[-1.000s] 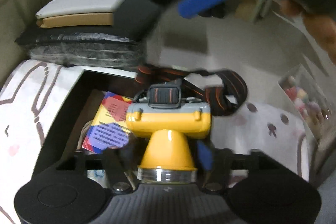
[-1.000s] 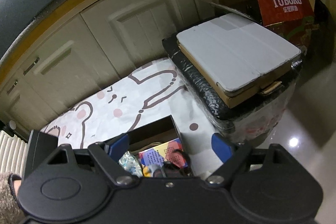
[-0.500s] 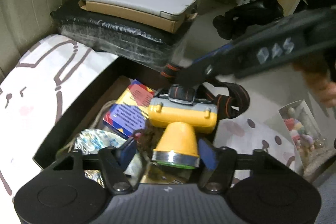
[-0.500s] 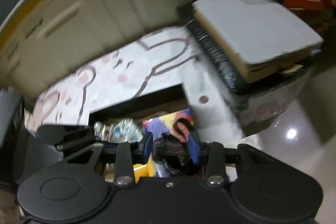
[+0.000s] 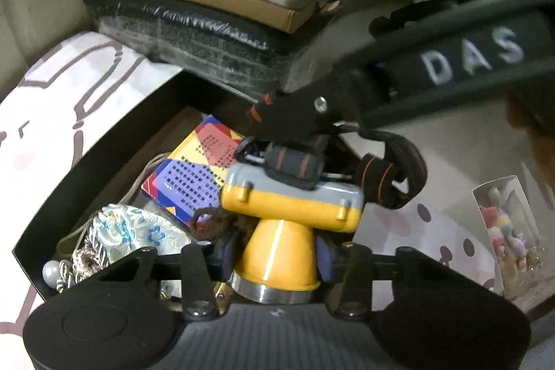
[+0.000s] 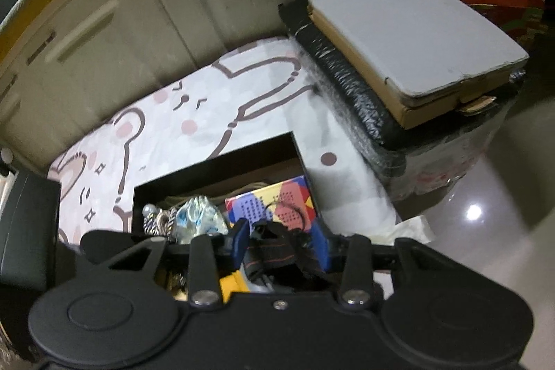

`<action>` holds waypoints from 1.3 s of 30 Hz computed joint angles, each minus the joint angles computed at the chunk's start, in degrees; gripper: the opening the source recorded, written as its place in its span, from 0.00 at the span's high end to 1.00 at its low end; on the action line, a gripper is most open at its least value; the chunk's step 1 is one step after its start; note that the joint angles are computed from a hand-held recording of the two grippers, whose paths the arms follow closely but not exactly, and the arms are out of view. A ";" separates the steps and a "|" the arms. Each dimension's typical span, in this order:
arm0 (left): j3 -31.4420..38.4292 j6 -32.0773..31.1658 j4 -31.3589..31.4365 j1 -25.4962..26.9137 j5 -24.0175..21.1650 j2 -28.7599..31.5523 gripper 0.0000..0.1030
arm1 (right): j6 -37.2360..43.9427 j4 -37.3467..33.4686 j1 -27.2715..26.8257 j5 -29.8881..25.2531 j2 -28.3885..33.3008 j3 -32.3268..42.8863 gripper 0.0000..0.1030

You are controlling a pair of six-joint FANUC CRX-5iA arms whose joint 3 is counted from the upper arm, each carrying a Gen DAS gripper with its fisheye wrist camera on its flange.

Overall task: Organize objects
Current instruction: 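Lower the yellow headlamp into the box with left tool while right tool drops card box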

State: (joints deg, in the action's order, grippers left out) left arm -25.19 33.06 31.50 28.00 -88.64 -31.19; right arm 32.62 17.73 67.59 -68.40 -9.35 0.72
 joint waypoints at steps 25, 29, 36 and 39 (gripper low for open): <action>4.26 -6.21 -6.02 -2.17 12.23 3.09 0.29 | -9.73 4.12 -1.35 8.24 -3.21 -4.44 0.59; 3.96 -3.74 -3.33 1.39 9.85 2.59 0.29 | -8.90 3.48 -1.08 7.40 -2.69 -3.92 0.58; 5.04 0.28 0.56 7.55 5.31 0.19 0.27 | -9.55 5.32 0.63 6.16 -2.97 -4.13 0.58; 5.90 2.59 0.86 9.34 4.19 -1.37 0.27 | -9.76 6.95 1.84 5.19 -3.31 -4.34 0.55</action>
State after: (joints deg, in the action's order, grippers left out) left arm -19.28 35.65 32.36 37.35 -84.45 -32.56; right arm 22.86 24.67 69.43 -63.21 -12.66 -3.62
